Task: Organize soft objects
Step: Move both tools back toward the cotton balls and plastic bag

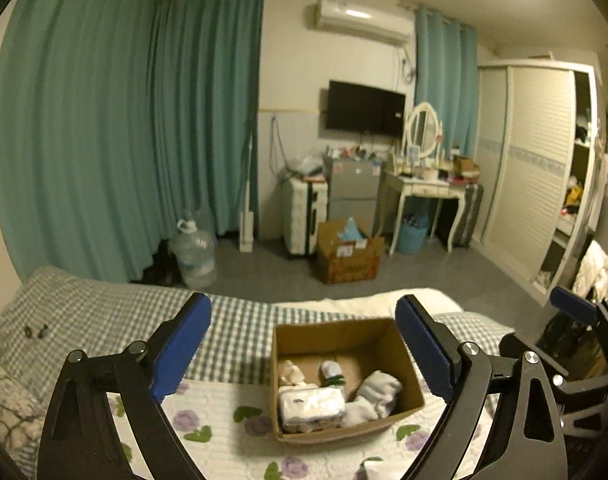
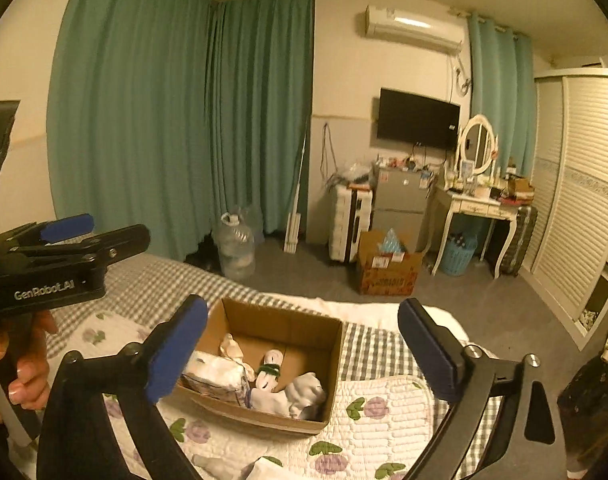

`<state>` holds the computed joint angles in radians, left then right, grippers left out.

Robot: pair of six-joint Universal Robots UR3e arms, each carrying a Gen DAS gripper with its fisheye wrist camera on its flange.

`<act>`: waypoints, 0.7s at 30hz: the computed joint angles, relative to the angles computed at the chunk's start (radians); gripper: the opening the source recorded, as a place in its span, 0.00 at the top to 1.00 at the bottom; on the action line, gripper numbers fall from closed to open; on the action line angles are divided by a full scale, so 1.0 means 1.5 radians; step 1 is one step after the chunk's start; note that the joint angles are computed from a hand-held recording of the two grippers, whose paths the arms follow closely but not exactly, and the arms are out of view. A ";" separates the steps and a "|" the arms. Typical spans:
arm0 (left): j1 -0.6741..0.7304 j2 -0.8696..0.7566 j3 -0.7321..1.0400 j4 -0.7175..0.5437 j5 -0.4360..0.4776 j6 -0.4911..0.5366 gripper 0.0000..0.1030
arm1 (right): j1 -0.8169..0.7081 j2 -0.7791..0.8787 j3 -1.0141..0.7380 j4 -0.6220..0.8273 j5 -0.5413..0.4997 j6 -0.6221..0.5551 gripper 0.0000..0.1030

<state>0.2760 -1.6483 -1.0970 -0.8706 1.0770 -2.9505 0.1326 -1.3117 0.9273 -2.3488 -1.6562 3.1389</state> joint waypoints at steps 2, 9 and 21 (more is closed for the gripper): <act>0.025 0.051 -0.039 0.004 -0.018 0.010 0.09 | 0.009 -0.031 0.015 0.004 -0.013 0.004 0.00; 0.114 0.194 -0.148 0.015 -0.094 0.023 0.08 | 0.056 -0.120 0.043 0.028 -0.081 0.017 0.00; 0.373 0.434 -0.309 -0.147 -0.331 0.126 0.08 | 0.158 -0.231 0.141 0.046 -0.189 0.031 0.00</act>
<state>0.8359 -0.9969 -1.5611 -1.0910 0.5798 -2.7615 0.3702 -1.6585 1.1388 -2.2799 -1.9393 3.1850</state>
